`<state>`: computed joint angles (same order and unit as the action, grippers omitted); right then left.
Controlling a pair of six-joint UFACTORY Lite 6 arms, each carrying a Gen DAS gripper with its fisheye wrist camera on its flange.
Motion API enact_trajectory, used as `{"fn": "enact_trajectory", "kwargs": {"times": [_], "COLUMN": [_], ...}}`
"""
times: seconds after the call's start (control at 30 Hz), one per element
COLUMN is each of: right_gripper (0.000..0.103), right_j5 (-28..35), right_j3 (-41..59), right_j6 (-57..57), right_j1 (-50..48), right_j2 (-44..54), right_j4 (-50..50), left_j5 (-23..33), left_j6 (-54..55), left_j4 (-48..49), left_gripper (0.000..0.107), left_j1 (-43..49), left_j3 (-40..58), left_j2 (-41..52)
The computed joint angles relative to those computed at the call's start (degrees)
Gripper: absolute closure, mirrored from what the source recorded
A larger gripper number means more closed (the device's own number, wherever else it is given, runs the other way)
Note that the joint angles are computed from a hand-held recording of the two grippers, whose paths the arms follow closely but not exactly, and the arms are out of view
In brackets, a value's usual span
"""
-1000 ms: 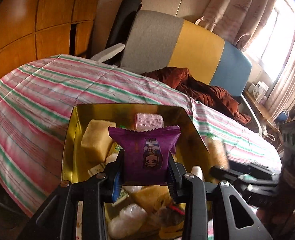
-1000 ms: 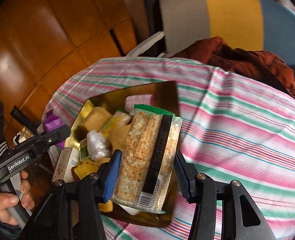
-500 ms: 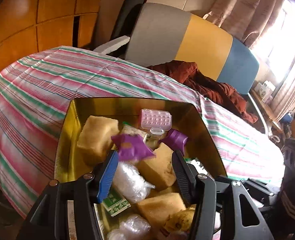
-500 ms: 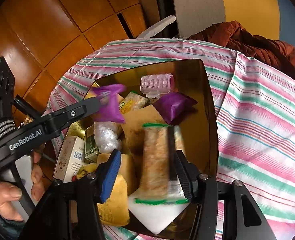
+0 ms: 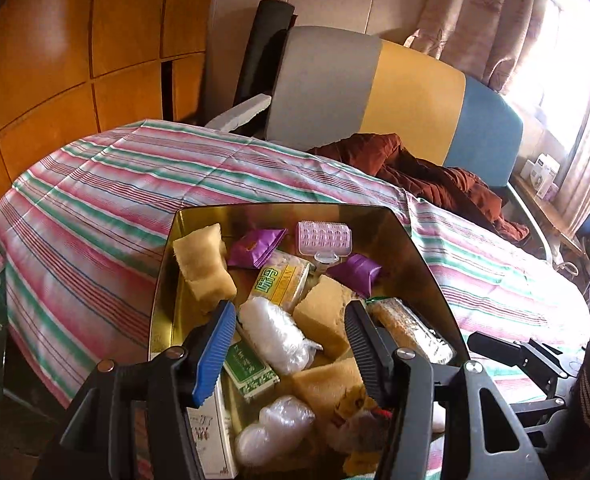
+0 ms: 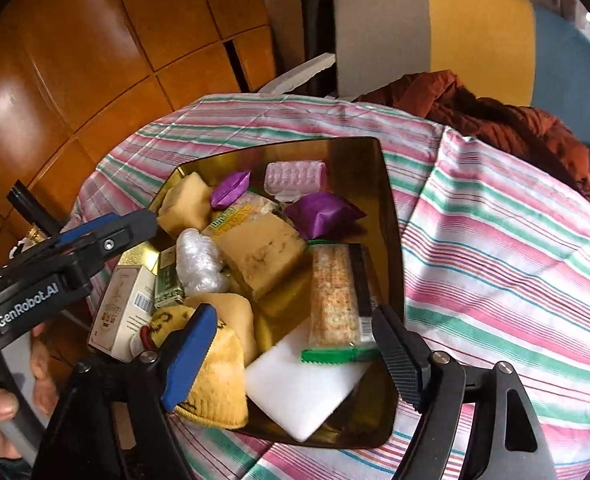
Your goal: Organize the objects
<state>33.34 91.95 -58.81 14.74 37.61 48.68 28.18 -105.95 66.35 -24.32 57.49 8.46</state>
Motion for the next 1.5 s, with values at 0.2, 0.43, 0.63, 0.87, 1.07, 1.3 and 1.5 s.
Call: {"fn": "enact_trajectory", "kwargs": {"times": [0.2,0.43,0.63,0.87,1.07,1.3,1.5], "right_gripper": [0.022,0.010,0.012,0.012,0.009,0.000,0.000], "right_j5": [0.0,-0.5,-14.1,-13.0,-12.2,-17.3,-21.6], "right_j3": [-6.2,-13.3,-11.2,-9.2,-15.0,-22.3,-26.9], "right_j6": [-5.3,-13.4,-4.3,-4.2,-14.0,-24.7,-34.1], "right_j1": [-1.5,-0.4,6.3,5.1,3.1,3.5,4.6], "right_j2": [-4.4,-9.0,-5.4,-3.5,-8.4,-14.5,-18.5], "right_j4": [5.0,11.1,0.2,0.8,10.4,21.9,31.7], "left_j5": [2.2,6.2,8.1,9.7,10.5,14.0,22.0], "left_j6": [-1.8,-3.9,-4.6,-7.2,-8.8,-9.5,-10.1], "left_j4": [0.9,1.7,1.6,2.0,1.4,-0.9,-2.0], "left_gripper": [0.049,0.049,0.041,0.035,0.034,0.034,0.034], "left_j1": [-2.3,-5.4,-7.2,-9.3,-10.1,-11.8,-16.1], "left_j3": [-2.0,-5.5,-8.1,-10.1,-12.2,-13.1,-10.5], "left_j2": [-1.9,-5.8,-9.3,-11.0,-12.2,-13.1,-12.2]}}
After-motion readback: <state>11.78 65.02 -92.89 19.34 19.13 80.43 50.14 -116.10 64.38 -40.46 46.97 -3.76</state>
